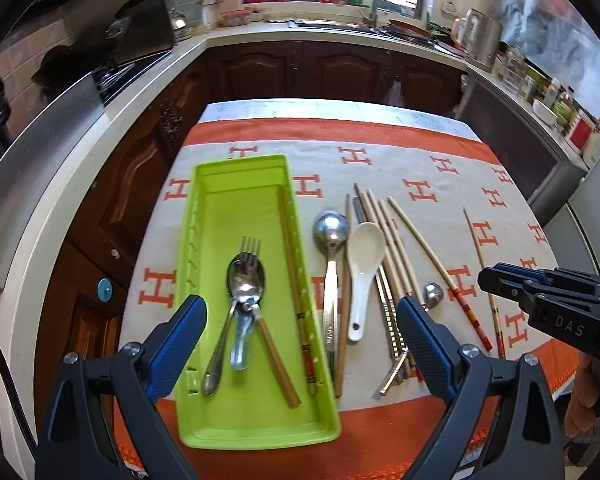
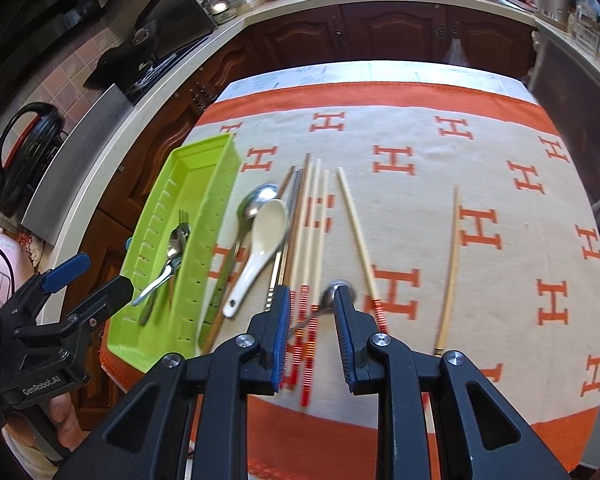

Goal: Organize utensils
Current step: 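Lift both open tools away from the green tray, then lower the right tool onto another plain wooden chopstick and close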

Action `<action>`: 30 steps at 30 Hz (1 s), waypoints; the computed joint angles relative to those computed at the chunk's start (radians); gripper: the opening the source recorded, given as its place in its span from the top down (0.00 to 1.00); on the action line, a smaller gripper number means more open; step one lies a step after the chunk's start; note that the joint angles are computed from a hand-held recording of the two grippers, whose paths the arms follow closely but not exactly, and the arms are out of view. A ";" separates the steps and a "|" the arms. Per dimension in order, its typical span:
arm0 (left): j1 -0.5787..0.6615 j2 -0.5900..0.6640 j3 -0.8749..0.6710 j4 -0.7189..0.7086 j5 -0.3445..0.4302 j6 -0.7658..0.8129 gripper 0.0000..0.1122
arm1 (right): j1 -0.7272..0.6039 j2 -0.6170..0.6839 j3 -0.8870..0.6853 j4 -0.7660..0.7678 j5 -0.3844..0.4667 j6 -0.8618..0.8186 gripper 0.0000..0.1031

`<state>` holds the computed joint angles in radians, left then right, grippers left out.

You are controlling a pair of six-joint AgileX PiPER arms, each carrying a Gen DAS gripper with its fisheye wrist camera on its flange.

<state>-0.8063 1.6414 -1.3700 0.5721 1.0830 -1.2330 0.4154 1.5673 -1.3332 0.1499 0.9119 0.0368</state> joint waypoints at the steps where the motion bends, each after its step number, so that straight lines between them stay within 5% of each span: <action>1: 0.001 0.013 -0.020 -0.008 -0.001 0.019 0.16 | -0.014 -0.005 0.006 0.006 -0.001 -0.013 0.78; 13: 0.013 0.191 -0.282 -0.066 0.018 0.175 0.16 | -0.146 0.002 0.021 0.054 -0.007 -0.106 0.78; 22: 0.075 0.301 -0.385 -0.201 -0.056 0.322 0.16 | -0.241 0.077 -0.006 0.088 0.006 -0.163 0.78; 30: 0.113 0.479 -0.594 -0.361 -0.043 0.444 0.31 | -0.246 0.167 0.006 0.037 -0.054 -0.173 0.78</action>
<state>-0.6933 2.1203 -1.9644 0.2112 1.0400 -0.7891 0.1695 1.7340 -1.3267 0.1873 0.8577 -0.1363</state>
